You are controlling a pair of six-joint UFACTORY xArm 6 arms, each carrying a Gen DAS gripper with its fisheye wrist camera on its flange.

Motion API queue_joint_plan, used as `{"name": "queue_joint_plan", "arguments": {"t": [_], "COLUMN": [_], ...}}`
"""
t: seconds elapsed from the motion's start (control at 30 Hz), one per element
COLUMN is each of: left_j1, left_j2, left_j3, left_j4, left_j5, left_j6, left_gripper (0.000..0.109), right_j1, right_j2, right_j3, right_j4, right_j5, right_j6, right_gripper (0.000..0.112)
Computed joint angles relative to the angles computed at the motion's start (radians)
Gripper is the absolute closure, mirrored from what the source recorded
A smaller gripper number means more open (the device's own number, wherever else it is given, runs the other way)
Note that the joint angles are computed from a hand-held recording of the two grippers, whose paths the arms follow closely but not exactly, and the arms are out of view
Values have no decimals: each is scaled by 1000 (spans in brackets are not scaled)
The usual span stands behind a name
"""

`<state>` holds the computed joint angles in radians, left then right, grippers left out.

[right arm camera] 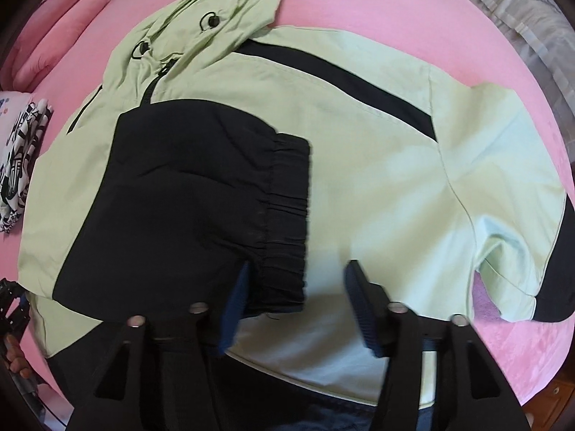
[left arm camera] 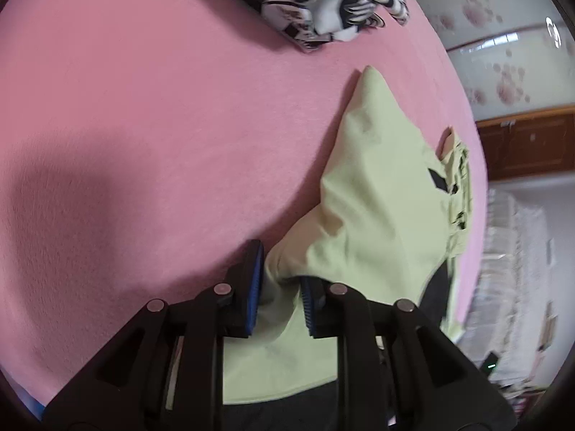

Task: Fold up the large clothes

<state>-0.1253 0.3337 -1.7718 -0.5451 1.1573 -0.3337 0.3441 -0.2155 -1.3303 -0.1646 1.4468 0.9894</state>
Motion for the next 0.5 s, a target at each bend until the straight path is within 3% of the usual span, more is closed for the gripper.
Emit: {"name": "queue_joint_plan", "arguments": {"t": [0.13,0.27,0.33,0.4,0.43,0.5], "left_j1": [6,-20,-39,-80,-94,-124], "left_j2": [33,60,27,30,4,21], "left_j3": [-88,-234,-244,-286,-265,-295], "left_j4": [24,199,288,342,343,302], "left_j5": [93,201,199,196,184,217], "left_j6": [-47,-115,-118,-117,-92,-55], "left_gripper": [86,84,84,84,84,84], "right_j1": [23,79,100,100,89,74], "right_j2": [-61,-70,-56,-53,-52,-36], "right_j3": [24,-21,-62,-72,-51,-18], "right_j4": [-31,-135,-173,-139,-66,70], "right_j5": [15,53,45,-30,-115,-235], "right_j6": [80,146,160,145,110,33], "right_gripper": [40,41,45,62,65,92]}}
